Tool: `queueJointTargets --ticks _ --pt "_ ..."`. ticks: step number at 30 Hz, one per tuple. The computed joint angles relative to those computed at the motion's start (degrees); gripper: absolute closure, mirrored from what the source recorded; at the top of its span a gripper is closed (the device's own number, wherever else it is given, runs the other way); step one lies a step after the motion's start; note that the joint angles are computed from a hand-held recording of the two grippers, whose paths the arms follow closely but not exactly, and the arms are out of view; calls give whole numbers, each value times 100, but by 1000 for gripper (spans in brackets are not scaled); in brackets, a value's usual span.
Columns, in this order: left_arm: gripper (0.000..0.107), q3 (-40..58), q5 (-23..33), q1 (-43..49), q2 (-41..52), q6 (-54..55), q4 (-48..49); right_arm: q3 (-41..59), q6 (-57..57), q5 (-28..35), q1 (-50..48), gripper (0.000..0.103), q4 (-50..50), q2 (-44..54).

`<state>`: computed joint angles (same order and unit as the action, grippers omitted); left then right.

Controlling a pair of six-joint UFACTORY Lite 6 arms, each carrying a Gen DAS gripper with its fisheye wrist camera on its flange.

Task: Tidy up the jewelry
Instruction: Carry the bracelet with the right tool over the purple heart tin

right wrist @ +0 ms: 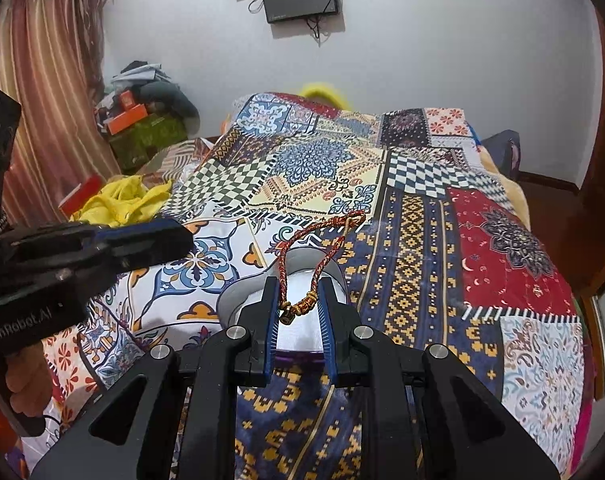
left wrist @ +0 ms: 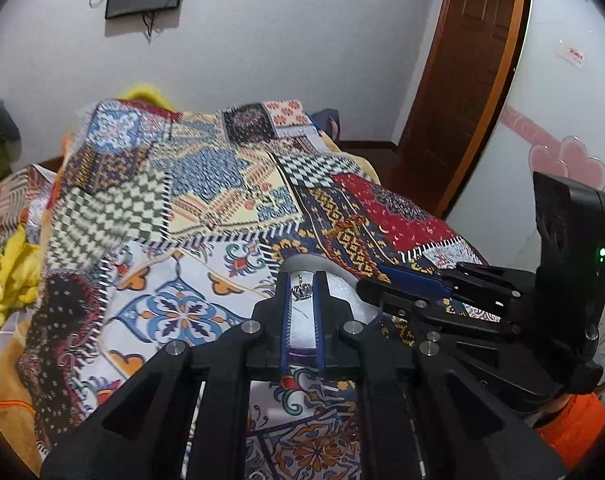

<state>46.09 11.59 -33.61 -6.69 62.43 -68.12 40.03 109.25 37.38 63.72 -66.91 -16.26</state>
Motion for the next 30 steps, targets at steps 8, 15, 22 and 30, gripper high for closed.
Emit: queueJointTargets --ticks 8,15,22,30 --pt "98 449 592 247 954 859 -762 -43 -654 -610 -423 86 308 164" --pt "98 614 323 49 1289 767 -524 -25 -1138 -768 -593 86 533 299" --pt "98 545 202 68 1237 1468 -1181 12 -1339 -929 -697 85 648 414" --pt "98 461 200 173 1032 1257 -1008 97 -1483 -924 -686 78 809 399"
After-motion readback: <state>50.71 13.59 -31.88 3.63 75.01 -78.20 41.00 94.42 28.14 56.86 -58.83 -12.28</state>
